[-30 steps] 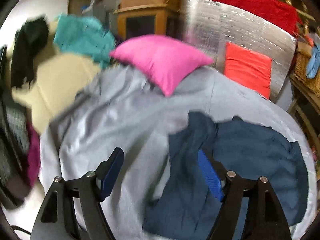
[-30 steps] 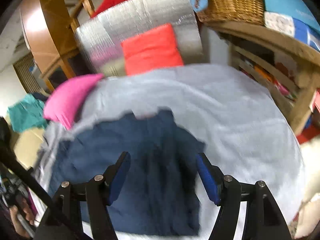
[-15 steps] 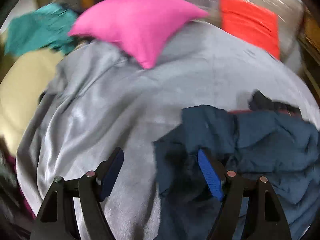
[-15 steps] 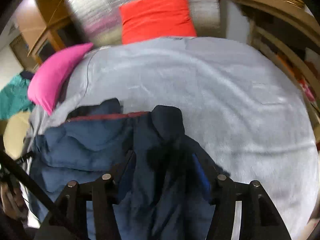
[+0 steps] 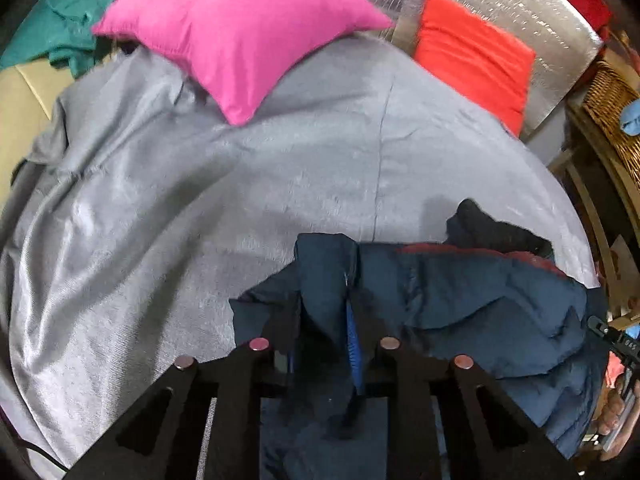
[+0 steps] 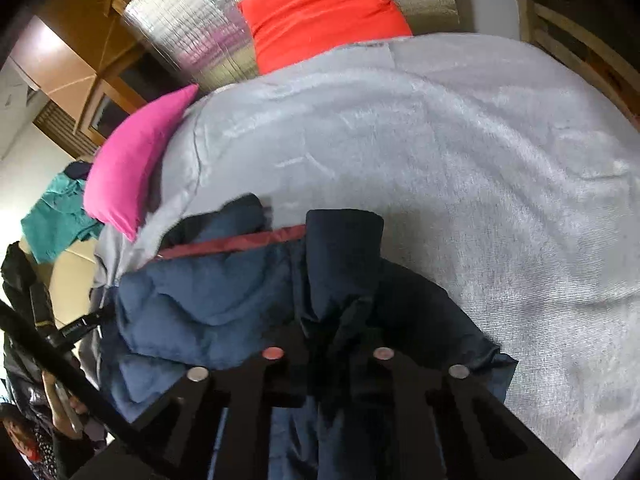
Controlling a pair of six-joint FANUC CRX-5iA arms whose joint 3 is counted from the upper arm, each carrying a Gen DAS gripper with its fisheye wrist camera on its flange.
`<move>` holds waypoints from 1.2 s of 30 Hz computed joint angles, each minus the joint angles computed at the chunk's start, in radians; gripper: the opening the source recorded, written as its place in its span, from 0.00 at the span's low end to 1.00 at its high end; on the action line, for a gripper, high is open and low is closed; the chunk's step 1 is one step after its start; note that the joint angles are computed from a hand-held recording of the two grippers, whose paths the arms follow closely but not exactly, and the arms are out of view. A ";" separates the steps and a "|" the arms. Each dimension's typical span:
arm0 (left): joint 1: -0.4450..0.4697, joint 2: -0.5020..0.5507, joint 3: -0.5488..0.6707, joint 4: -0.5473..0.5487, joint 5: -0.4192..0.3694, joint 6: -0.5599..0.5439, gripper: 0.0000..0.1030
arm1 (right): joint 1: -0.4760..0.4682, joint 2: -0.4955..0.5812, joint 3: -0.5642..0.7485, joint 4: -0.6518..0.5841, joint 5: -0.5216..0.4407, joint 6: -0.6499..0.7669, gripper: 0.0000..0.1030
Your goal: Fold large clothes
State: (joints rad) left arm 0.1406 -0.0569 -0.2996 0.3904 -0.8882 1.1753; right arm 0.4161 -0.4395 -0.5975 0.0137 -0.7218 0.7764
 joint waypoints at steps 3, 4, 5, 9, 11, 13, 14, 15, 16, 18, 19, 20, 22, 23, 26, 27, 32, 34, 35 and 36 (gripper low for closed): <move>0.007 -0.053 -0.046 0.069 0.060 -0.048 0.11 | 0.062 -0.082 -0.051 0.149 0.029 -0.146 0.08; 0.011 -0.064 -0.053 0.093 0.071 -0.065 0.11 | 0.084 -0.114 -0.075 0.211 0.051 -0.208 0.08; 0.016 -0.073 -0.055 0.127 0.075 -0.084 0.11 | 0.097 -0.130 -0.090 0.250 0.062 -0.245 0.08; 0.008 -0.080 -0.038 0.175 0.097 -0.114 0.11 | 0.132 -0.147 -0.130 0.428 0.079 -0.391 0.08; -0.013 -0.063 -0.017 0.131 0.130 -0.085 0.11 | 0.103 -0.115 -0.118 0.422 0.096 -0.388 0.08; -0.048 0.000 0.036 0.012 0.133 0.013 0.11 | 0.069 -0.052 -0.090 0.374 0.103 -0.353 0.08; -0.062 0.033 0.061 -0.041 0.121 0.057 0.11 | 0.052 -0.007 -0.065 0.325 0.093 -0.311 0.08; -0.083 0.083 0.101 -0.121 0.088 0.126 0.11 | 0.039 0.046 -0.038 0.279 0.072 -0.268 0.08; -0.097 0.109 0.117 -0.159 0.068 0.154 0.11 | 0.027 0.075 -0.022 0.240 0.061 -0.232 0.08; -0.120 0.131 0.132 -0.214 0.056 0.186 0.11 | 0.013 0.107 -0.003 0.185 0.053 -0.182 0.08; -0.126 0.127 0.127 -0.227 0.072 0.190 0.11 | 0.015 0.099 -0.006 0.193 0.053 -0.186 0.08; -0.133 0.119 0.119 -0.239 0.093 0.190 0.12 | 0.016 0.095 -0.009 0.203 0.055 -0.192 0.08; -0.140 0.141 0.137 -0.264 0.083 0.209 0.22 | 0.011 0.105 -0.005 0.195 0.053 -0.185 0.08; -0.138 0.153 0.144 -0.270 0.076 0.220 0.27 | 0.012 0.119 -0.002 0.187 0.049 -0.178 0.10; -0.121 0.143 0.129 -0.268 0.099 0.243 0.46 | 0.000 0.134 0.003 0.141 0.051 -0.131 0.12; -0.117 0.130 0.120 -0.270 0.111 0.250 0.49 | 0.002 0.123 -0.007 0.153 0.059 -0.139 0.14; -0.081 0.032 0.054 -0.258 0.161 0.268 0.61 | 0.019 0.043 -0.061 0.216 0.079 -0.221 0.25; -0.068 -0.029 0.014 -0.267 0.176 0.282 0.71 | 0.028 -0.018 -0.090 0.214 0.081 -0.253 0.47; -0.063 -0.061 -0.007 -0.273 0.184 0.279 0.71 | 0.037 -0.048 -0.106 0.224 0.077 -0.281 0.64; -0.056 -0.111 -0.045 -0.274 0.197 0.255 0.72 | 0.057 -0.089 -0.130 0.256 0.068 -0.331 0.66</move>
